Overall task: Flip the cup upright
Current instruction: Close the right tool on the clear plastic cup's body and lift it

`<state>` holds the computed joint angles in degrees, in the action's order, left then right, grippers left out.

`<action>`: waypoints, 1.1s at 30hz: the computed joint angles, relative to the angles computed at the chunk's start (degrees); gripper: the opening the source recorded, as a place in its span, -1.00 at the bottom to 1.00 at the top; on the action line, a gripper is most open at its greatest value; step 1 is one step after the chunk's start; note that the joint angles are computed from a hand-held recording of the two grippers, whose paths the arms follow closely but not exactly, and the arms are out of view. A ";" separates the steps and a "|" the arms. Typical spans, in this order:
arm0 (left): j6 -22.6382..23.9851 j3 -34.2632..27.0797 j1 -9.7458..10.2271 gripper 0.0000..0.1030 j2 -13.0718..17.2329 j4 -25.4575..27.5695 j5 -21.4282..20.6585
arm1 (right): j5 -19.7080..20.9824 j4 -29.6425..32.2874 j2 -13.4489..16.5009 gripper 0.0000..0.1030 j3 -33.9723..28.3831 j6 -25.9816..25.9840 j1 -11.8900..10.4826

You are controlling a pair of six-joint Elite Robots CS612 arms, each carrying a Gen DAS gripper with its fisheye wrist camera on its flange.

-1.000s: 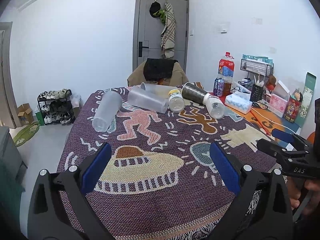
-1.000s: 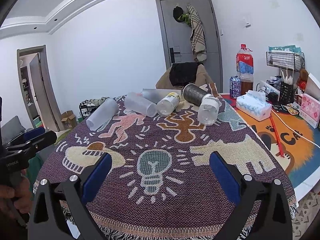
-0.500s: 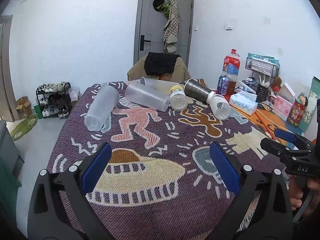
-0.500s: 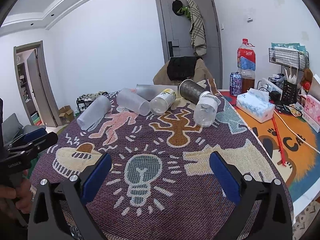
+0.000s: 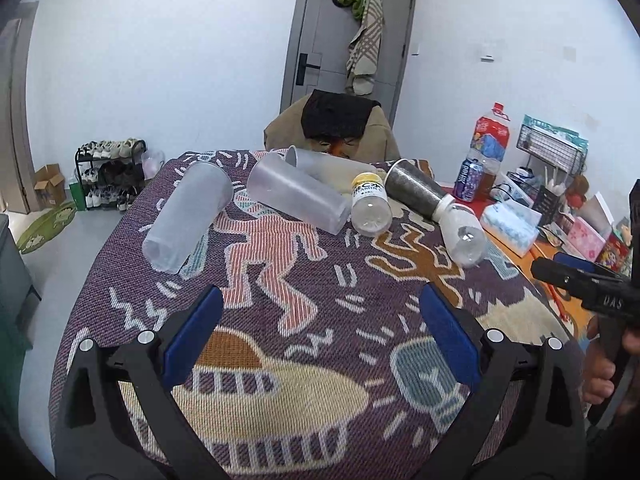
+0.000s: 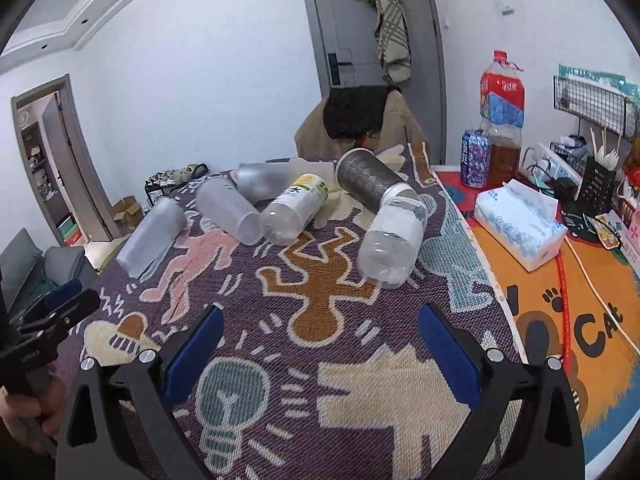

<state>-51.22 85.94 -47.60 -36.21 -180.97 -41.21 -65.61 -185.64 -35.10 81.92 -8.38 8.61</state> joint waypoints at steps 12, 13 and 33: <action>-2.96 -3.86 2.41 0.89 0.66 4.18 -1.22 | 3.23 20.43 5.53 0.72 -15.41 6.98 -0.61; -3.44 -4.03 2.55 0.89 0.63 4.85 -1.30 | 3.08 21.69 6.12 0.72 -16.71 7.57 -0.57; -7.06 -5.83 4.34 0.89 1.07 11.38 -6.02 | -3.02 37.45 15.46 0.25 -34.56 14.31 0.42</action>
<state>-58.28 80.11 -43.26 -35.14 -169.59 -47.23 -68.63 -148.19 -19.64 47.36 5.94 9.03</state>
